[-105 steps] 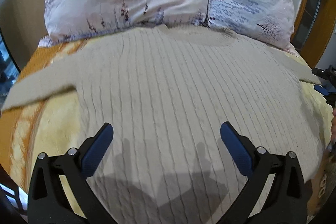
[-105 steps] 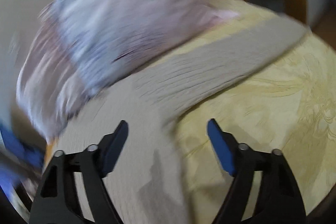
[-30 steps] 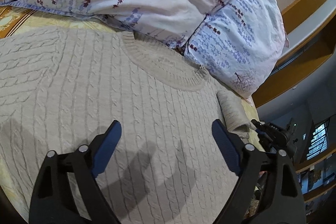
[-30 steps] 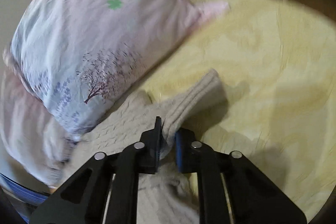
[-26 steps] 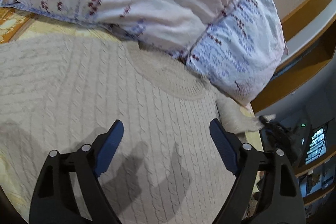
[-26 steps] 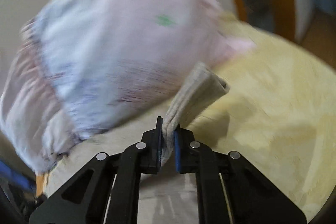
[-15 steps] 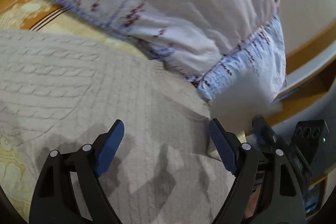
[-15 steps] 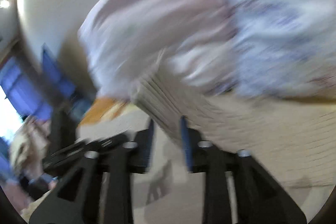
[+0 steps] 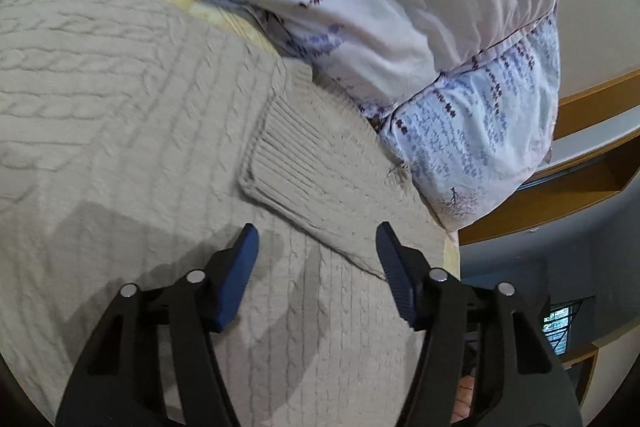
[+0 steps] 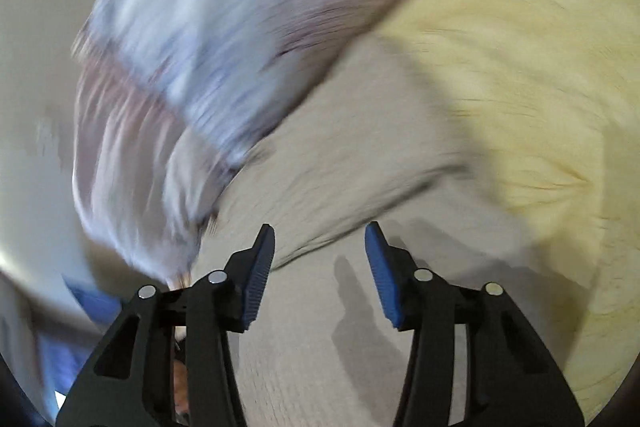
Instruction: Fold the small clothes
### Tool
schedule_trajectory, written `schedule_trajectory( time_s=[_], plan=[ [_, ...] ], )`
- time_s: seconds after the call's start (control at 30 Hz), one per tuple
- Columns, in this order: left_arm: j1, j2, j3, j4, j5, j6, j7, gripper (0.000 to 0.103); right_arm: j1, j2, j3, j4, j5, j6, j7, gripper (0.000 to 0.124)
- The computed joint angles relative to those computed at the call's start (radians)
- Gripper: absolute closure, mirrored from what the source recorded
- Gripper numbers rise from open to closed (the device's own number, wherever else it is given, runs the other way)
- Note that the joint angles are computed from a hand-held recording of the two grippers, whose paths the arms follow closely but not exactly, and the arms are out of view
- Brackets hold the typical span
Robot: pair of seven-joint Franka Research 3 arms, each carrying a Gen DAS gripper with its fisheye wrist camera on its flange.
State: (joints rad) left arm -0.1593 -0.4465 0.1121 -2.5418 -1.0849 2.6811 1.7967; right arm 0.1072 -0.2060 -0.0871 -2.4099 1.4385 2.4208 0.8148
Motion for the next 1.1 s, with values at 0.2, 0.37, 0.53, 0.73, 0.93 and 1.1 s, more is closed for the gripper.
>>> schedule_trajectory(
  time_s=[0.2, 0.37, 0.53, 0.73, 0.93, 1.1],
  plan=[
    [0.012, 0.047, -0.016, 0.019, -0.001, 0.029, -0.061, 0.063, -0.015, 0.056, 0.002, 0.033, 0.032, 0.015, 0.034, 0.081],
    [0.024, 0.073, -0.019, 0.034, 0.005, 0.042, -0.084, 0.083, -0.008, 0.084, 0.021, 0.060, 0.074, 0.061, 0.003, 0.094],
    [0.033, 0.104, -0.020, 0.053, -0.016, 0.050, -0.085, 0.094, -0.014, 0.101, 0.023, 0.071, 0.083, 0.074, -0.010, 0.113],
    [0.033, 0.029, -0.039, 0.004, -0.005, 0.104, -0.050, 0.096, -0.011, 0.028, 0.022, 0.030, 0.149, 0.082, -0.129, 0.116],
    [0.033, -0.109, -0.046, -0.107, 0.144, 0.144, -0.134, 0.096, 0.004, -0.043, 0.023, -0.038, 0.127, 0.106, -0.162, 0.116],
    [0.006, -0.076, 0.005, -0.119, 0.240, 0.115, -0.203, 0.096, 0.020, 0.010, 0.031, -0.032, 0.037, 0.161, -0.055, 0.115]
  ],
)
